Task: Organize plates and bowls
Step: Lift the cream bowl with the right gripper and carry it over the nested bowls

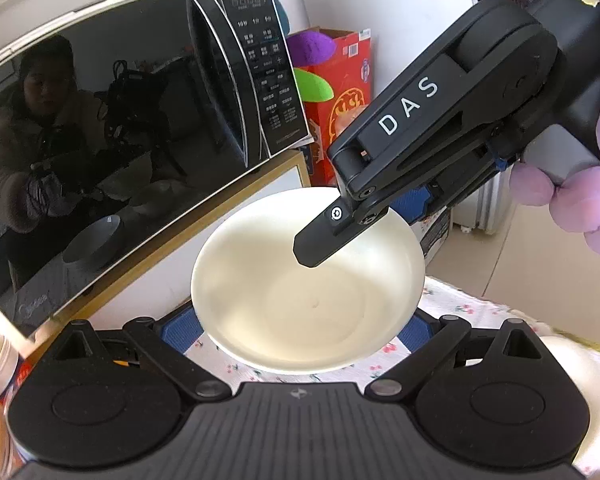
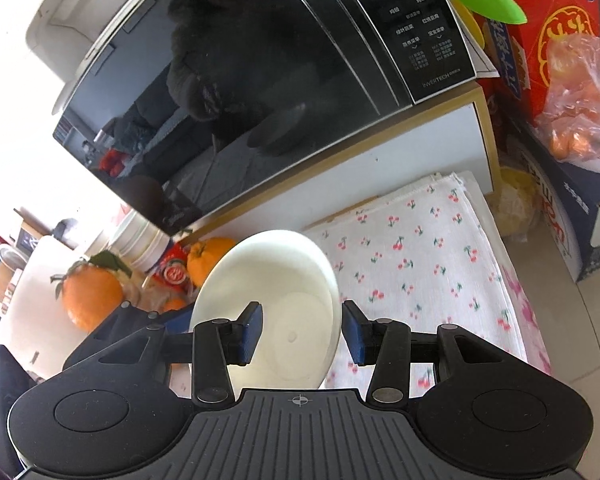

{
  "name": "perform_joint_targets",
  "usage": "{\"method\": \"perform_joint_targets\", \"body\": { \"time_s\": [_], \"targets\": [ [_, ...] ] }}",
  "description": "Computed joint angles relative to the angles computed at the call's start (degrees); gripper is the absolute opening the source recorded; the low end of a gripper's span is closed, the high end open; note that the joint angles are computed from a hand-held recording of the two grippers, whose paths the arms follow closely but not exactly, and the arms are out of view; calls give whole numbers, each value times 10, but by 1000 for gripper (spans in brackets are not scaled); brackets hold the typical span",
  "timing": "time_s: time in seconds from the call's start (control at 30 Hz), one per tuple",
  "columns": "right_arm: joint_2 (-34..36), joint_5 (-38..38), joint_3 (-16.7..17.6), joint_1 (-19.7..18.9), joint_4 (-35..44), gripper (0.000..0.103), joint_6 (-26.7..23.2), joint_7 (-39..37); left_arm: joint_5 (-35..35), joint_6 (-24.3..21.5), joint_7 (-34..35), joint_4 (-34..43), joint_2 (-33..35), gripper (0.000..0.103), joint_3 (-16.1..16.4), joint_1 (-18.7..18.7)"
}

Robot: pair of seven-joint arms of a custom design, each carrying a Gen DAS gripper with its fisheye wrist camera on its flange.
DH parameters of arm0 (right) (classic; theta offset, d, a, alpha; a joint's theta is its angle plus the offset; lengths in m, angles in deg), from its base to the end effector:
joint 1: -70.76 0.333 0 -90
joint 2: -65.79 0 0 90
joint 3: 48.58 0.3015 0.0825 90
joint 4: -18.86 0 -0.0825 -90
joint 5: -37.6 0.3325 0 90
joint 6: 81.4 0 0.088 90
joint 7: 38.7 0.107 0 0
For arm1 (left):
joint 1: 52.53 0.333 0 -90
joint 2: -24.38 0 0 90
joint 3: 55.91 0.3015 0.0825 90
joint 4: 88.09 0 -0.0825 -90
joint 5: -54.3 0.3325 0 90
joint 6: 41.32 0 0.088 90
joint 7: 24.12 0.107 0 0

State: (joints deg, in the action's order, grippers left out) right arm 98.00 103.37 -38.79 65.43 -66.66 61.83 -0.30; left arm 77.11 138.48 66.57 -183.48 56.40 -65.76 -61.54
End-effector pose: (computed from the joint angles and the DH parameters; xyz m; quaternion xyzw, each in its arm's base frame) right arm 0.6862 0.0233 0.4041 -0.6516 0.5853 -0.0015 0.4825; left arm 0.6389 -0.2280 0.4147 -0.3905 0.8054 -0.3266 0.3035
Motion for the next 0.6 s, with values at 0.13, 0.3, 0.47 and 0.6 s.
{"method": "perform_joint_targets", "body": {
  "time_s": [0.13,0.3,0.47,0.6],
  "targets": [
    [-40,8,-4,0,-54,43,-1,-14,0,15,-24,-39,-28,97,13,-13],
    [-92,26,-18,11,-123,43,10,-43,12,45,-47,-95,-65,97,30,-29],
    [-133,57,-35,20,-179,43,12,-72,17,63,-60,-135,-91,97,22,-25],
    [-160,83,-49,26,-216,43,6,-93,23,78,-68,-158,-107,97,33,-38]
  ]
}}
